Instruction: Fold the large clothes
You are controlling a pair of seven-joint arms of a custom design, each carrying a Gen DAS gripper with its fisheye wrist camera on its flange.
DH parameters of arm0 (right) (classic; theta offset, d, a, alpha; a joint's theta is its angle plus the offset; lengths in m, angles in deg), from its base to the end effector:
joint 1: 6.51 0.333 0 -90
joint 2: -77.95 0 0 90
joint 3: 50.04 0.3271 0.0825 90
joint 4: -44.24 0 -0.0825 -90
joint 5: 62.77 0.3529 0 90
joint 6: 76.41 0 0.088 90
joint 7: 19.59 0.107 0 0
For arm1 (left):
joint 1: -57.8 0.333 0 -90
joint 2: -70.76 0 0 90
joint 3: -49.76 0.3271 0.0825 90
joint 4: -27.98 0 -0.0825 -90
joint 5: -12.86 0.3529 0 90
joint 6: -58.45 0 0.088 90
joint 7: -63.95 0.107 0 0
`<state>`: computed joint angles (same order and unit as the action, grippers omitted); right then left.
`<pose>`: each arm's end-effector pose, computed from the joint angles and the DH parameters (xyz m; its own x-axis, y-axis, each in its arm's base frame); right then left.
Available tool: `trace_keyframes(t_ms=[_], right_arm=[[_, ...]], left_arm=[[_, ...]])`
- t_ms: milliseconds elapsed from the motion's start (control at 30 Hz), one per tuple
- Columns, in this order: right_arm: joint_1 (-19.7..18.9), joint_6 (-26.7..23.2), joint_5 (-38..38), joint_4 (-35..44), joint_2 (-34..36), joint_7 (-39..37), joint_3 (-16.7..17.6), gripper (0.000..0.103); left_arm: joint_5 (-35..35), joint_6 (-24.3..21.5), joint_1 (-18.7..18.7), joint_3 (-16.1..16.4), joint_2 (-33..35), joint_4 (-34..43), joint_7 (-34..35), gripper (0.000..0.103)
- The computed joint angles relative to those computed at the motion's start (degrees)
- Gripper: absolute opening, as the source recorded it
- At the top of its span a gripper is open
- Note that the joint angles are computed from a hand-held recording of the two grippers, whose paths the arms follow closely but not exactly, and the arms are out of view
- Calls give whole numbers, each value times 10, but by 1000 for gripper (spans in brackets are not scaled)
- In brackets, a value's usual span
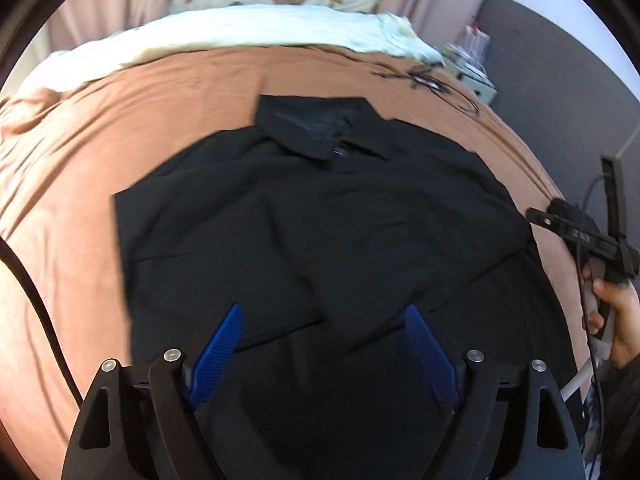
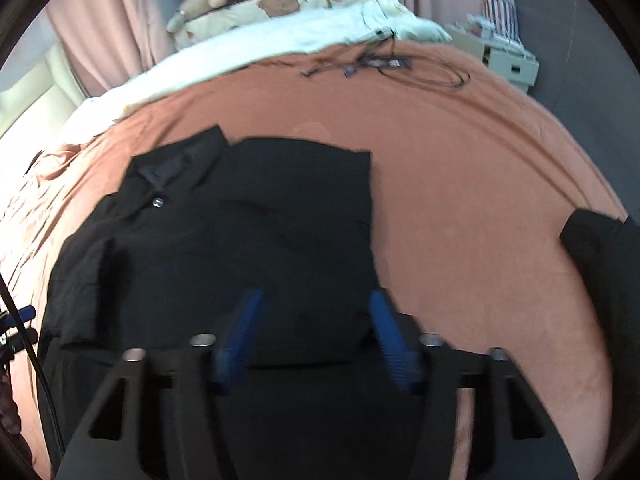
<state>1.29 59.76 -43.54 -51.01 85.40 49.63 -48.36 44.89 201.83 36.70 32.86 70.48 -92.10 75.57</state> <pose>0.6103 0.1042 0.6094 0.3810 -0.9164 -0.1223 -0.7683 -0.2402 -0.5934 0.4319 -0.3423 0.4928 0.2567 -0.9468 0.1943 -0.7974 -0.3211 -0.5110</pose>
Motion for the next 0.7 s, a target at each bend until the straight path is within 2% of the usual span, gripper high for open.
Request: trace_keyframes(t_ms=[133, 200, 233, 300, 433, 567, 633, 700], right_arm=[[10, 5, -31, 11, 25, 22, 2, 27], [16, -3, -55, 22, 40, 45, 1, 23], [18, -3, -61, 21, 43, 52, 2, 23], [19, 0, -70, 24, 52, 54, 4, 23], [26, 7, -90, 16, 53, 61, 6, 23], [27, 14, -96, 24, 67, 64, 8, 23], [29, 15, -97, 19, 62, 70, 9, 23], [30, 14, -98, 15, 57, 73, 10, 23]], left_arm=[[-16, -18, -12, 2, 62, 57, 55, 86], [-25, -60, -25, 6, 92, 90, 82, 86], [-18, -94, -34, 10, 107, 110, 85, 86], [-2, -131, -48, 21, 117, 126, 74, 86], [31, -121, -50, 36, 81, 89, 2, 86], [64, -145, -38, 28, 21, 40, -77, 86], [59, -156, -26, 19, -15, 5, -102, 86], [37, -123, -10, 15, -43, -29, -100, 87]])
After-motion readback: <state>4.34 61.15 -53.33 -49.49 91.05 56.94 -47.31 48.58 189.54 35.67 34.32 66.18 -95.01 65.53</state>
